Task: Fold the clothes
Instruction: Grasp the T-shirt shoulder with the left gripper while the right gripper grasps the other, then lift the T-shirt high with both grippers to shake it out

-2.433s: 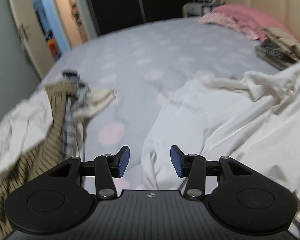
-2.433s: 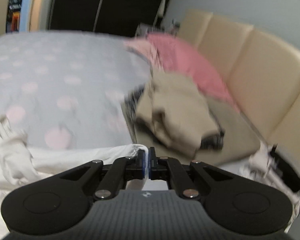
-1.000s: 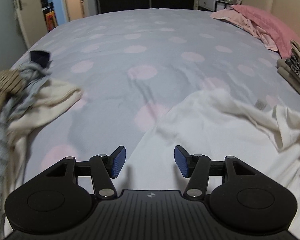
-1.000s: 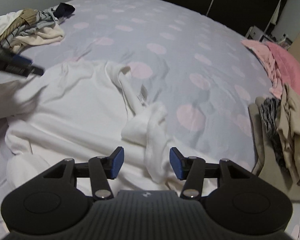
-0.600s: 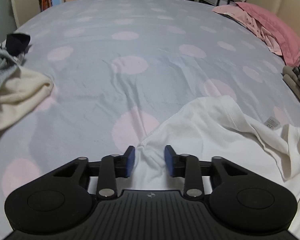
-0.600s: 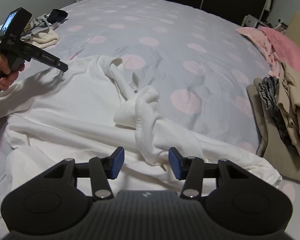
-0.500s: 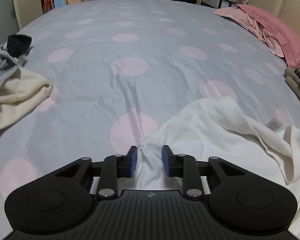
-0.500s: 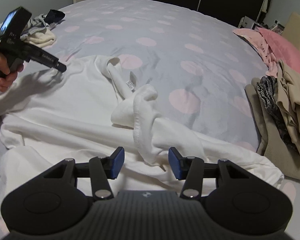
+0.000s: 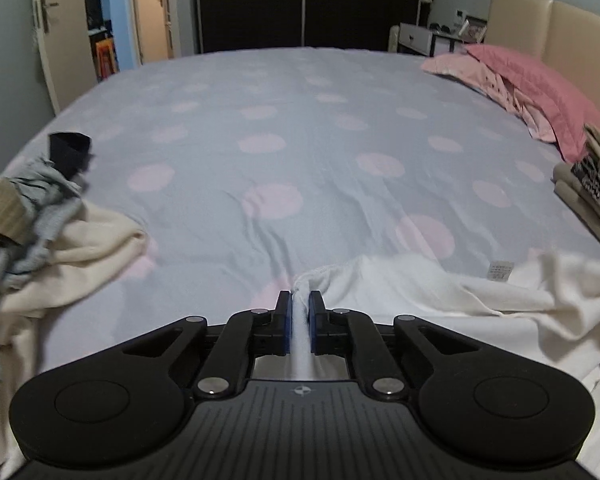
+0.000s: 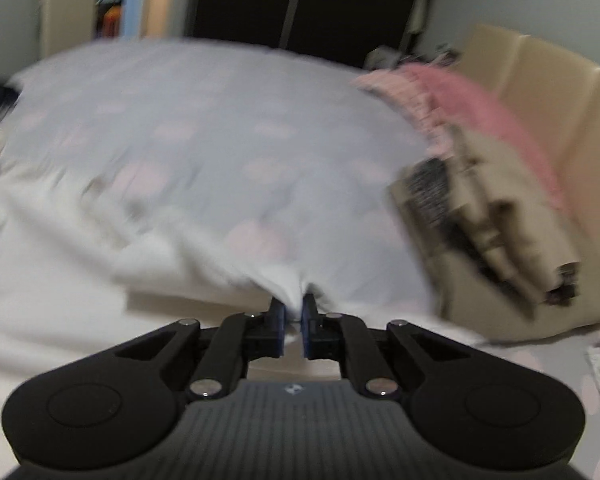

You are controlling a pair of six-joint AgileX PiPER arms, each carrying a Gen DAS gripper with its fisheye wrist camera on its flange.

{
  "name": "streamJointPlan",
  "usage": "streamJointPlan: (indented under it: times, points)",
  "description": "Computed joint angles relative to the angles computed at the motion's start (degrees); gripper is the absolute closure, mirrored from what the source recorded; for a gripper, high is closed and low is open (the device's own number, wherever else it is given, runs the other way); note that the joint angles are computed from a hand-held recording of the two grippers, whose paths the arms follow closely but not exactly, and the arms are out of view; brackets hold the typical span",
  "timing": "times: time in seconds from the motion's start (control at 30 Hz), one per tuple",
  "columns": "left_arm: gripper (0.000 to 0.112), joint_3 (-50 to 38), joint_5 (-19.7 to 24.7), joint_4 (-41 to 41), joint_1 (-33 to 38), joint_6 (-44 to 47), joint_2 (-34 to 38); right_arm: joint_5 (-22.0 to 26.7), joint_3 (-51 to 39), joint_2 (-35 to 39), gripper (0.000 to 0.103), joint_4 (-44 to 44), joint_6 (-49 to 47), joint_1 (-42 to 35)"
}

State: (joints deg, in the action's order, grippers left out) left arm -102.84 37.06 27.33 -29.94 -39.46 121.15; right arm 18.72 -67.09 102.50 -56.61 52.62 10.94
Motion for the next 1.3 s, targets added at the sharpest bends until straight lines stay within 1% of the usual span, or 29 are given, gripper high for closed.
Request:
streamJointPlan:
  times: [0.1,0.2,0.27,0.33,0.4,0.47,0.57,0.7,0.77,0.9,0.97,1.03,1.07,1.13,1.2,1.23,1.3]
  points:
    - [0.106,3.6,0.0,3.6,-0.6,-3.4,-3.9,1.9,-1.0,-2.0,0.095,-6.3,7.8,-1.1]
    - [0.106,7.6,-0.8,6.0,-1.0,-6.7,-8.8,3.4,-1.7,-4.4,0.095,-8.6,12.9,-1.9]
    - [0.106,10.3,-1.1,8.8,-1.5,-10.1,-12.8,4.7,-1.2,-6.5,0.095,-12.6,18.0,-1.6]
    - [0.106,11.6,-1.1,9.3,-1.9,-10.9,-16.5,5.0,-0.1,-9.4,0.095,-17.4,23.2,-1.8]
    - [0.106,12.5,-0.4,10.7,-2.7,-11.4,-20.2,5.7,-0.3,-12.1,0.095,-17.3,22.8,-1.8]
    - [0.107,13.5,0.2,13.4,-4.0,-12.8,-24.4,5.8,-0.7,-15.2,0.095,-14.5,20.3,-2.0]
    - [0.107,13.3,1.5,16.3,-5.8,-14.3,-29.9,7.6,-1.9,-20.1,0.095,-10.7,14.5,-0.8]
    - [0.107,11.6,3.9,21.9,-9.2,-15.6,-36.6,10.3,-6.1,-26.9,0.095,-4.3,3.9,0.9]
    - [0.107,9.6,6.2,25.9,-11.9,-16.3,-39.3,12.2,-8.9,-29.8,0.095,-2.4,-0.2,2.5]
    - [0.107,2.7,11.6,32.6,-17.9,-15.4,-42.8,16.4,-16.8,-35.2,0.095,6.6,-12.9,6.4]
    - [0.107,-1.0,15.0,35.5,-21.5,-14.7,-44.0,19.3,-20.5,-37.1,0.095,13.4,-20.0,8.0]
    - [0.107,-3.5,17.9,39.6,-26.1,-14.8,-45.3,22.7,-23.9,-38.8,0.095,17.7,-24.5,10.4]
    - [0.107,-4.3,19.5,42.4,-29.1,-15.0,-46.0,24.0,-24.8,-39.3,0.095,17.2,-24.3,12.0]
    - [0.107,-4.6,23.1,49.7,-36.8,-16.0,-47.4,26.1,-24.4,-41.8,0.095,11.2,-19.3,16.9]
    - [0.107,-4.9,27.3,57.4,-46.1,-16.7,-48.3,30.8,-23.9,-44.2,0.095,-0.2,-11.5,25.8]
    - [0.107,-5.0,29.4,61.1,-51.0,-16.9,-48.6,33.6,-23.9,-45.1,0.095,-5.9,-8.4,30.6]
    - [0.107,-4.1,31.5,66.3,-58.3,-17.5,-49.0,41.2,-25.2,-46.2,0.095,-17.4,-4.4,41.7]
